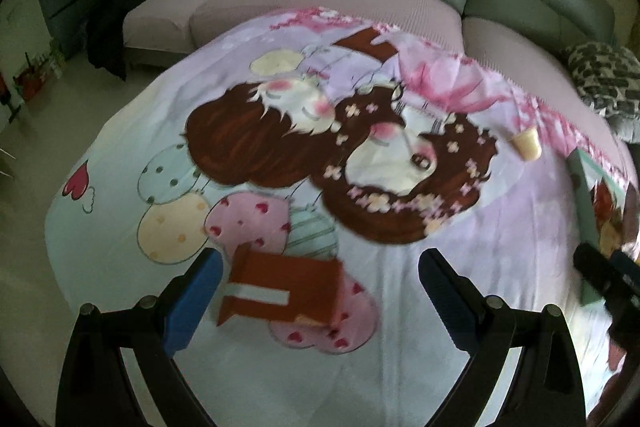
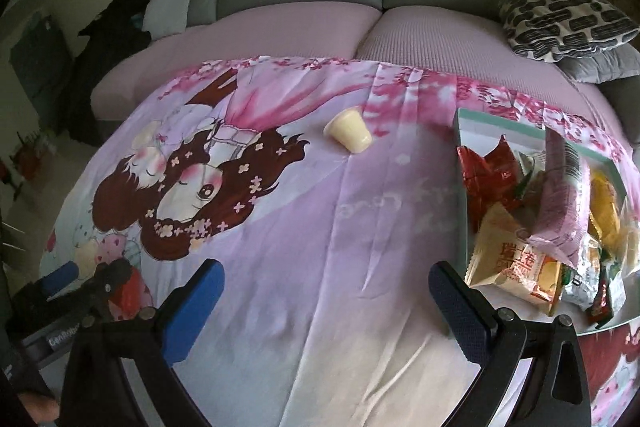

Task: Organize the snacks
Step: 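Move both grippers away from the tray toward the red-brown box, then grasp the red-brown box with the left gripper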

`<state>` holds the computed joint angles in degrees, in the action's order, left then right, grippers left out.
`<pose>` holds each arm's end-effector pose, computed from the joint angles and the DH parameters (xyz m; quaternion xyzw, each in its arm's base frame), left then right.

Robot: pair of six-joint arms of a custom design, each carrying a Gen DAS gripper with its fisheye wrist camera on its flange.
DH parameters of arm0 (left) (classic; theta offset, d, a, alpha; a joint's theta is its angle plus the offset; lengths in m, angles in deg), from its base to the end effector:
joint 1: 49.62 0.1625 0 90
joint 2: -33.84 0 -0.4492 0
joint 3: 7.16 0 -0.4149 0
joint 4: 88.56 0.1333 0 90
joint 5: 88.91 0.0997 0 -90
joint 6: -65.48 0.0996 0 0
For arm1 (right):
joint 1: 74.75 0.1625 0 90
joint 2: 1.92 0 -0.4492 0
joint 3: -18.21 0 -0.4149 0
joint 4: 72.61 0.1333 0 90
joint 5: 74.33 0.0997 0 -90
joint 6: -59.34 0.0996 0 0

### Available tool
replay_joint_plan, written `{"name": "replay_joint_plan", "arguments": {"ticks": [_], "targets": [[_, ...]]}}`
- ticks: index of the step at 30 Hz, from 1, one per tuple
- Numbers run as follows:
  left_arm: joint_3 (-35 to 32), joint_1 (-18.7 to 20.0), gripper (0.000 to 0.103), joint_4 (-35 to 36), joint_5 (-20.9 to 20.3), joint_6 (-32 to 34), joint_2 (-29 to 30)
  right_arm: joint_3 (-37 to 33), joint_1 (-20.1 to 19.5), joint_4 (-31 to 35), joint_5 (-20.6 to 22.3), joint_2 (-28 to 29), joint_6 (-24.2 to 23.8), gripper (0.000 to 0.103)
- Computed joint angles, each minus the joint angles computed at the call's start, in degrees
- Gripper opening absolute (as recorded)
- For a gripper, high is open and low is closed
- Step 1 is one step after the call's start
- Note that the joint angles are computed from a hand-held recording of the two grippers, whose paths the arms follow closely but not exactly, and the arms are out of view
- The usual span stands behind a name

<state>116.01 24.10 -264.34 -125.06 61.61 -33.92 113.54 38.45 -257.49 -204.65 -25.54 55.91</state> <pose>0.0590 -0.5603 0.2364 -0.0249 0.8682 -0.3064 0.3894 0.3246 -0.5825 -0.0820 0.1444 -0.9108 0.2437 0.3002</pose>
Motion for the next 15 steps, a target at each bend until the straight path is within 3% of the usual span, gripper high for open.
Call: {"name": "replay_joint_plan", "arguments": {"ticks": [15], "targets": [[-0.6, 4.2, 0.098, 8.7, -1.2, -2.4, -0.7, -1.7, -0.2, 3.5, -1.7, 1.4, 0.8, 0.103]]}}
